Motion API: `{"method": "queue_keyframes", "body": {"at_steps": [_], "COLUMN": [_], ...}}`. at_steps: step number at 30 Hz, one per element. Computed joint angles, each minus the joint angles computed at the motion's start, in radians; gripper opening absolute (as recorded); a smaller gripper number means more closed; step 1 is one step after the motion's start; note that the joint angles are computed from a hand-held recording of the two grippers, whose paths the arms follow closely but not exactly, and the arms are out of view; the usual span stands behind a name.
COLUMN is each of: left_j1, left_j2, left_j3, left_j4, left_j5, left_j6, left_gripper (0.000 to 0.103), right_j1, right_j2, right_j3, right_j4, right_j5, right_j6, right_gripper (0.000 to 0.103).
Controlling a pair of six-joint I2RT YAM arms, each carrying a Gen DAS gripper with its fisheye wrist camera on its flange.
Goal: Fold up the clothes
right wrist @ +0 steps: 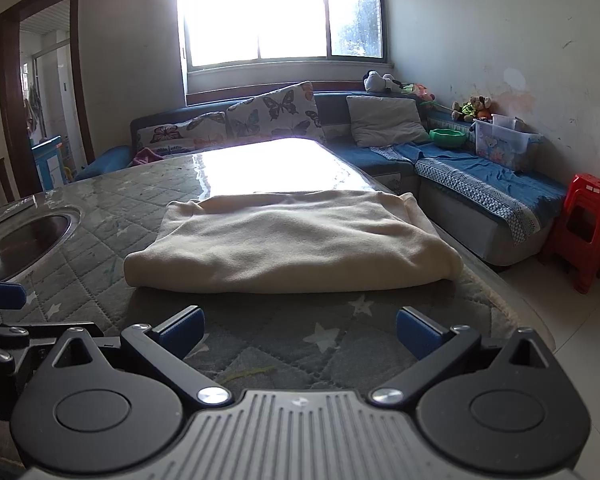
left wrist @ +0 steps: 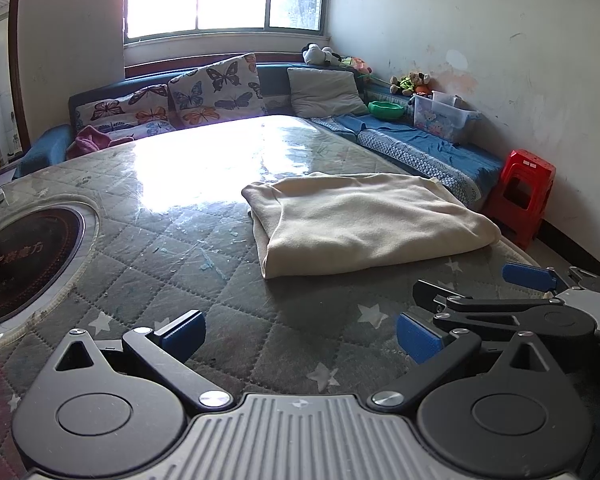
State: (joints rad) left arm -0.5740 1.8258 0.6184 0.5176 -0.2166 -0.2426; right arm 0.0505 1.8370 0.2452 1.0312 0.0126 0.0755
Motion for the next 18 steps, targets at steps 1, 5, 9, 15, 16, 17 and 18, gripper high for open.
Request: {"method": "queue_keyframes", "body": {"at_steps": [1, 5, 9, 15, 16, 17, 18], "left_j1": [-0.002, -0.007, -0.007, -0.007, -0.008, -0.008, -0.008], "left_j2": [-0.001, -0.005, -0.004, -0.002, -0.001, -0.001, -0.001], "left_j3": [0.000, -0.002, -0.001, 0.001, 0.001, 0.001, 0.001], "left_j4": [-0.001, -0.003, -0.004, -0.007, -0.007, -0.008, -0.009], "left_j5": [-0.001, -0.003, -0.004, -0.005, -0.004, -0.004, -0.004], "left_j6": [0.000, 0.001, 0.000, -0.003, -0.003, -0.004, -0.005], "left_gripper": [0.103, 0.103, 0.103, 0.103, 0.103, 0.103, 0.103], "right_j1": [0.000, -0.002, 0.000, 0.004, 0.004, 0.004, 0.004], "right_j2": [0.000, 0.000, 0.001, 0.003, 0.004, 0.004, 0.005], "right_j3": [-0.001, -0.001, -0.001, -0.001, 0.000, 0.000, 0.000], "right_j4": [0.002, 0.002, 0.002, 0.004, 0.004, 0.003, 0.003], "right_j5": [0.000, -0.004, -0.005, -0.005, -0.004, -0.003, -0.003], "right_j6": [0.000, -0.002, -0.002, -0.002, -0.001, -0.001, -0.001], "right_gripper": [0.103, 0.103, 0.103, 0.103, 0.103, 0.103, 0.103]}}
